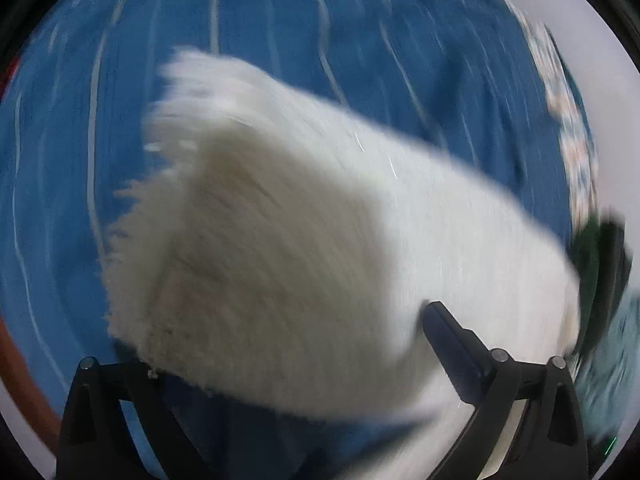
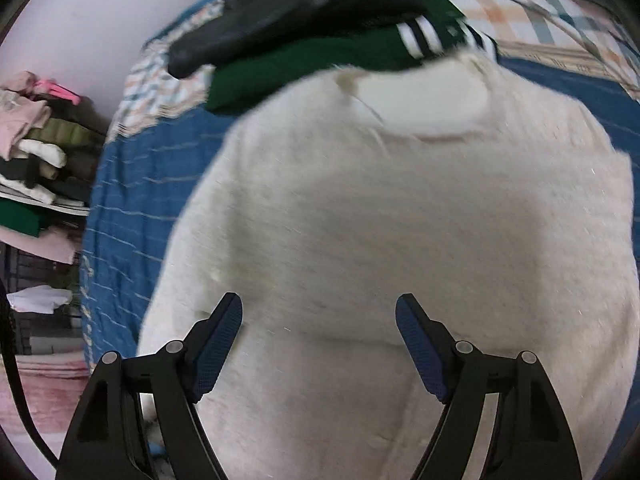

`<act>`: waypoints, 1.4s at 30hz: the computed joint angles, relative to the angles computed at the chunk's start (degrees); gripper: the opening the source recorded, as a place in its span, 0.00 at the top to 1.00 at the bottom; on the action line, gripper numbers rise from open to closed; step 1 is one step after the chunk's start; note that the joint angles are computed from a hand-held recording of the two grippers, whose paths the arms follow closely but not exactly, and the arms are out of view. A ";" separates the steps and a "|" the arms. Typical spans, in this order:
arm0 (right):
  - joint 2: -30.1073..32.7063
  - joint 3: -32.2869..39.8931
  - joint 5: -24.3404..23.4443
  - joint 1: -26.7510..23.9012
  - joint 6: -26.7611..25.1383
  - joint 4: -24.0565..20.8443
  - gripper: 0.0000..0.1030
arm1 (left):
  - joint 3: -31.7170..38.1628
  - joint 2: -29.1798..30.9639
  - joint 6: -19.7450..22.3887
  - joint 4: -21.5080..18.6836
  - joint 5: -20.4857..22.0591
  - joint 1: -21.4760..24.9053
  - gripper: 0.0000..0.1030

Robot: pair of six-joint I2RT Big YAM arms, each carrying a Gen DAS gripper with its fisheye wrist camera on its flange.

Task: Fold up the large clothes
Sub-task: 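Grasp the other sleeve cuff with the left gripper and lift it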

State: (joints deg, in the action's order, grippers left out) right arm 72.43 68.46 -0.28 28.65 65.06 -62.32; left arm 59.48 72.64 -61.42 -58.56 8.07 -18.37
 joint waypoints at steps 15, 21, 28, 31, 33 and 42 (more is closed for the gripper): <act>18.40 6.06 -11.17 -0.52 3.30 10.33 0.84 | 30.35 16.81 30.36 -3.24 -18.35 2.43 0.85; 23.01 19.44 1.44 2.49 -2.33 -13.45 0.62 | 37.70 17.21 41.70 -5.15 -30.23 -5.29 0.86; 18.42 19.26 13.30 5.66 0.97 -27.75 0.22 | 42.88 17.44 46.10 -6.61 -35.69 -14.26 0.86; 13.32 13.89 13.59 5.10 2.33 -25.77 0.22 | 46.83 19.41 45.55 -8.61 -37.38 -19.06 0.87; 9.91 10.65 12.46 4.21 2.83 -24.40 0.22 | 49.37 20.81 44.61 -10.16 -37.79 -22.54 0.87; -13.65 -7.26 9.51 -6.31 2.44 -26.66 0.22 | 72.28 36.85 35.94 -21.35 -32.46 -38.01 0.87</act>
